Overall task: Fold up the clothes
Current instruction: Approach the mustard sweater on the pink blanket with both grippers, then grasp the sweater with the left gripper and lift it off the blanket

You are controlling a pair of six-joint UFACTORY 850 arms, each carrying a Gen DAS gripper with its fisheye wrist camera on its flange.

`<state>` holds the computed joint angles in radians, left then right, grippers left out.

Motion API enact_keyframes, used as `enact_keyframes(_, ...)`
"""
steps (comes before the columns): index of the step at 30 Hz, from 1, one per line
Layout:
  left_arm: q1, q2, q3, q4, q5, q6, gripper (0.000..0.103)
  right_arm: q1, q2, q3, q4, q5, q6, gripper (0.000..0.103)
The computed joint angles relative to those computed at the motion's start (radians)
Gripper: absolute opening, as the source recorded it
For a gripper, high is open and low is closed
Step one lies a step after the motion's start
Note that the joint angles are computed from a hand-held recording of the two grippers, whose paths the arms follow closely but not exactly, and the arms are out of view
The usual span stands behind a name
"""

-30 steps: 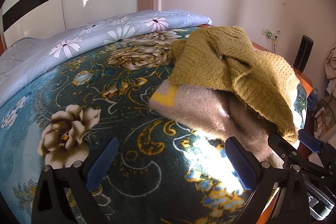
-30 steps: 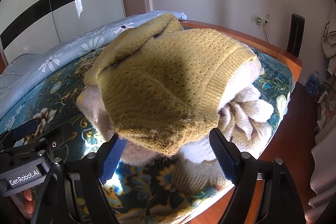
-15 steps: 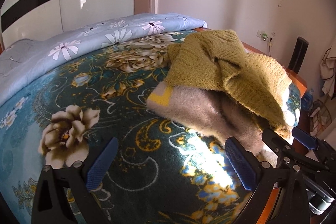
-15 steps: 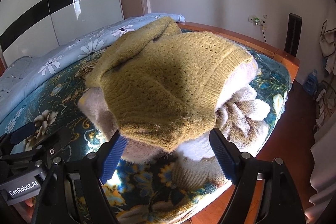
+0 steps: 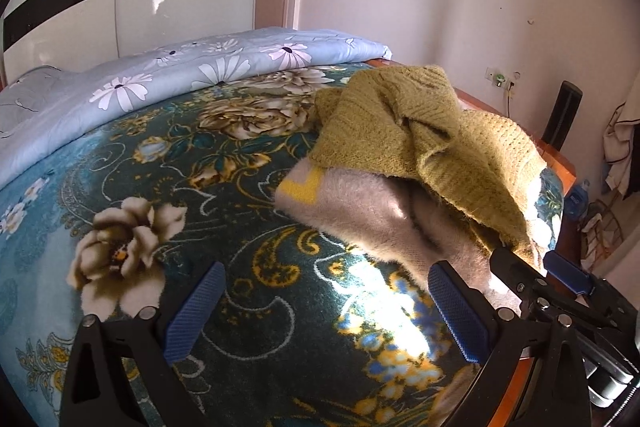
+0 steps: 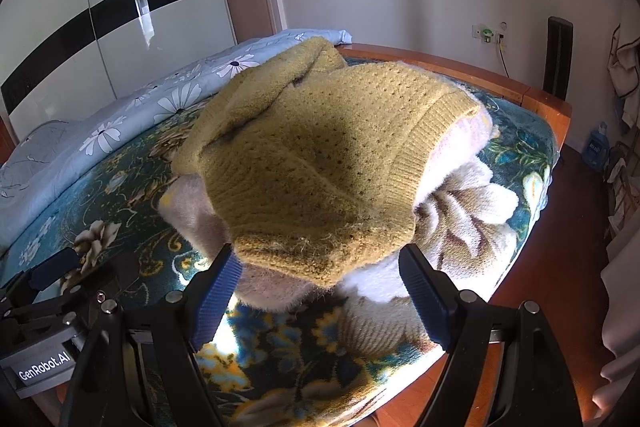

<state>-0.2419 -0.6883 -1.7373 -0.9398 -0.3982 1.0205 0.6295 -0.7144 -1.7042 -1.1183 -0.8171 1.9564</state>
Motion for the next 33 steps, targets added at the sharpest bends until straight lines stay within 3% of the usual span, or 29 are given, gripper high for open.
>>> enact_keyframes(11,0.004,-0.004,-0.007,-0.067,-0.043,0.083,0.103,-0.005,0.017,0.032,-0.034,0.035,0.061,0.082)
enact_keyframes(25,0.006,-0.023,-0.033,-0.029,-0.073,0.062,0.103,-0.008,0.009,0.023,-0.034,0.047,0.053,0.082)
enact_keyframes(29,0.012,-0.038,-0.058,-0.018,-0.122,0.039,0.103,-0.011,0.014,0.032,-0.035,0.067,0.056,0.082)
enact_keyframes(33,0.002,-0.075,-0.127,0.091,-0.125,-0.065,0.103,-0.017,0.033,0.065,-0.047,0.096,0.079,0.082)
